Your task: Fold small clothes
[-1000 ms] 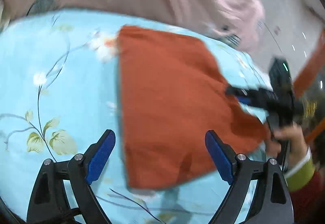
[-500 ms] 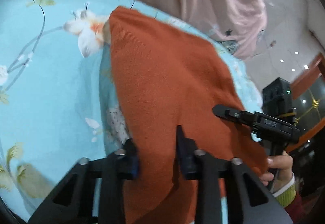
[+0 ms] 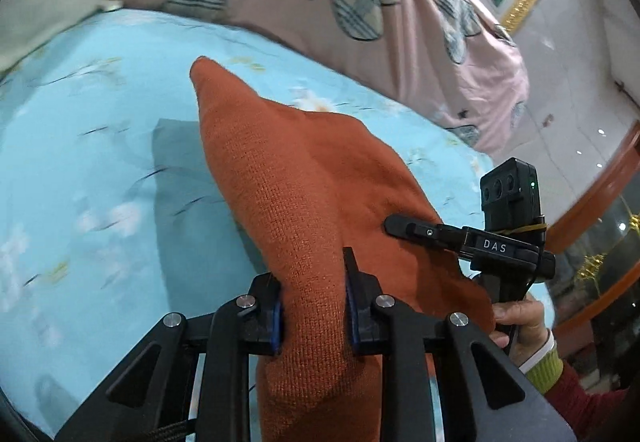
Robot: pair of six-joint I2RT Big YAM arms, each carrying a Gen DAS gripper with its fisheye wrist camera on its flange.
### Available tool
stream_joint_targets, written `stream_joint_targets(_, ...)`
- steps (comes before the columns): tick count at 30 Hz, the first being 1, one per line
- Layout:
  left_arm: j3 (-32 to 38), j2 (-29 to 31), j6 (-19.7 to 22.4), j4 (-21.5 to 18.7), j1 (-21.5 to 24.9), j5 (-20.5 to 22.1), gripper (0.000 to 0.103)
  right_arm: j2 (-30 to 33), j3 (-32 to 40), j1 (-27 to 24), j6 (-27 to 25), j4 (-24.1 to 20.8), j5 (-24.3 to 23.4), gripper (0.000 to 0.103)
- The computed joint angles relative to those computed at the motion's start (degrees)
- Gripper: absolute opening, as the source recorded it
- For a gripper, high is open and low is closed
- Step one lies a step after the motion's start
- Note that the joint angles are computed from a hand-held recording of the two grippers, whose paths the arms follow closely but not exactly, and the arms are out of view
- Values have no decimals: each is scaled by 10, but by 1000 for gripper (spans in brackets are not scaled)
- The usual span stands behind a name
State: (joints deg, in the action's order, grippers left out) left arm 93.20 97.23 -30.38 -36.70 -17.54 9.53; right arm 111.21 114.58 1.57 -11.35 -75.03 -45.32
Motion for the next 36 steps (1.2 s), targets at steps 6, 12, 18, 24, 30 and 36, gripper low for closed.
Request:
stream_joint_targets(6,-81,-39,-28,23,18,1,23,-2,-16,4,14,11,21,33)
stream_joint_targets(12,-110,-39,-29,32,22,-2,38,0,-14,-3,30,1,59,55)
stream_joint_targets(18,-120,-58,-30,9,26,-36,63,-32,-9,-20,66,57,86,58)
stream_joint_targets(24,-139,-95,-27,45,31,-37,62,45,112,0,83,-10,71,38)
stream_joint_targets(30,-122,-82,3,59,17,4,60,111,198,13,116,-40,74,9)
stream_joint_targets(36,-106,-69,15,51,14,18,56,10,81,4,122,104,57,8)
